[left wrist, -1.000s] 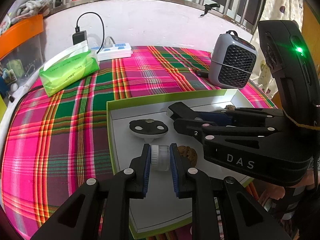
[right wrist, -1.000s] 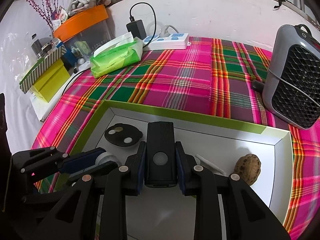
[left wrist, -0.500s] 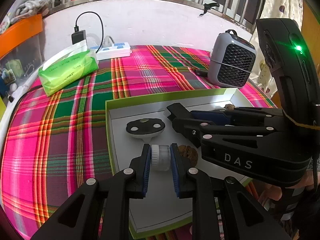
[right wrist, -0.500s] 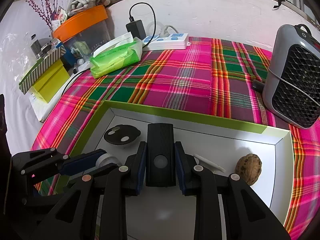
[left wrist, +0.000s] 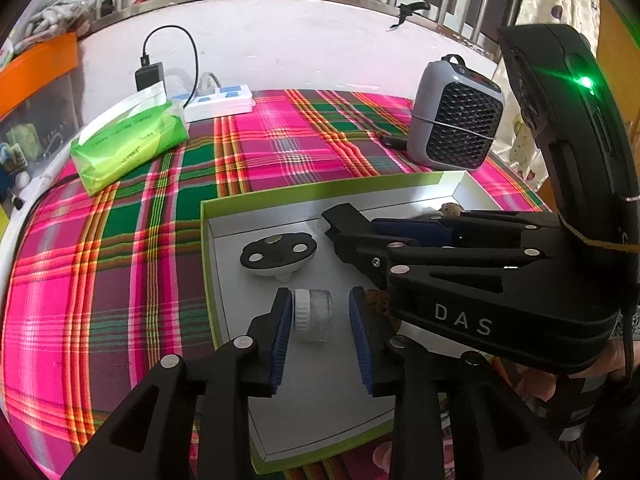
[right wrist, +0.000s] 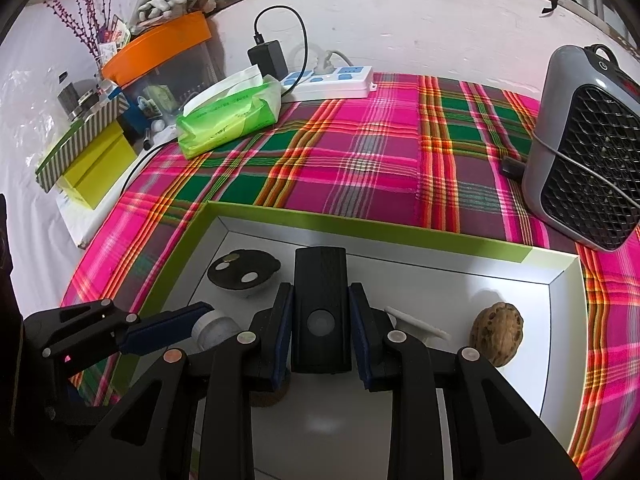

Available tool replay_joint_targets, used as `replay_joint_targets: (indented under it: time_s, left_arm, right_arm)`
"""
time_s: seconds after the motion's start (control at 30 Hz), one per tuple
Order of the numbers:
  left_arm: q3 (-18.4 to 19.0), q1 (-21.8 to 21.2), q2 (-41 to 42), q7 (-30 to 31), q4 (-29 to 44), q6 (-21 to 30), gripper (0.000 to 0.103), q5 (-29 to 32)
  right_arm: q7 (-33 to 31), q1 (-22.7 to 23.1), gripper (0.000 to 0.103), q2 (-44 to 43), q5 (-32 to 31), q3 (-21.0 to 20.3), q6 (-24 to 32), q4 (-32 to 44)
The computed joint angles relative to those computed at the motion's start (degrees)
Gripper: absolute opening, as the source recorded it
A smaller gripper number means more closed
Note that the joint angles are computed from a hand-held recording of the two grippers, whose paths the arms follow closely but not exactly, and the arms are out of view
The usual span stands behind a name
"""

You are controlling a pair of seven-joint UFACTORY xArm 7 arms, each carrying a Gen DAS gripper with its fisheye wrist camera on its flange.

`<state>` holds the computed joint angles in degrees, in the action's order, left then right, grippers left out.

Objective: Organize objects
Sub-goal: 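Lower both grippers into the box and open them to release the objects, then withdraw both grippers from the box toward the pink clips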

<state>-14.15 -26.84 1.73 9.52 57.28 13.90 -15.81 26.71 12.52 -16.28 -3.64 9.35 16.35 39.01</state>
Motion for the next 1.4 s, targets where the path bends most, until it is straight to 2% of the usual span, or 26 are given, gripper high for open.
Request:
replay_joint_targets:
  time_s: [0.27, 0.57, 0.83, 0.93, 1.2, 1.4]
  left_arm:
    - [0.0, 0.0, -0.8, 1.9, -0.6, -0.4, 0.036, -3.1]
    - [0.6, -0.4, -3.0, 3.5, -2.9, -1.8, 0.037, -5.6]
    - [2.1, -2.4, -7.2, 6.3, -6.9, -3.9, 0.037, -10.4]
    - [2.4, -2.7, -9.3, 4.2, -9.1, -5.8, 0.037, -8.8]
    - [6.6, -7.4, -15.0, 5.3, -14.4, -7.5, 0.037, -11.3]
    - [11.0, -13.2, -18.7, 8.5, -17.9, -8.0, 0.037, -14.5]
  right_arm:
    - [2.8, -1.1, 0.031, -1.2, -1.7, 1.1, -0.3, -0.7]
    - [6.1, -1.8, 0.034, -4.5, -2.9, 1.9, -0.1, -2.6]
    - [10.0, -3.1, 0.036, -9.9, -4.5, 3.8, 0.7, -5.5]
    - [11.3, -3.5, 0.036, -12.6, -4.9, 4.7, 1.1, -6.9]
    - [15.4, -3.8, 0.036, -21.1, -5.7, 7.4, 2.8, -11.3]
    - [19.4, -3.1, 0.037, -29.4, -5.7, 9.6, 6.7, -15.6]
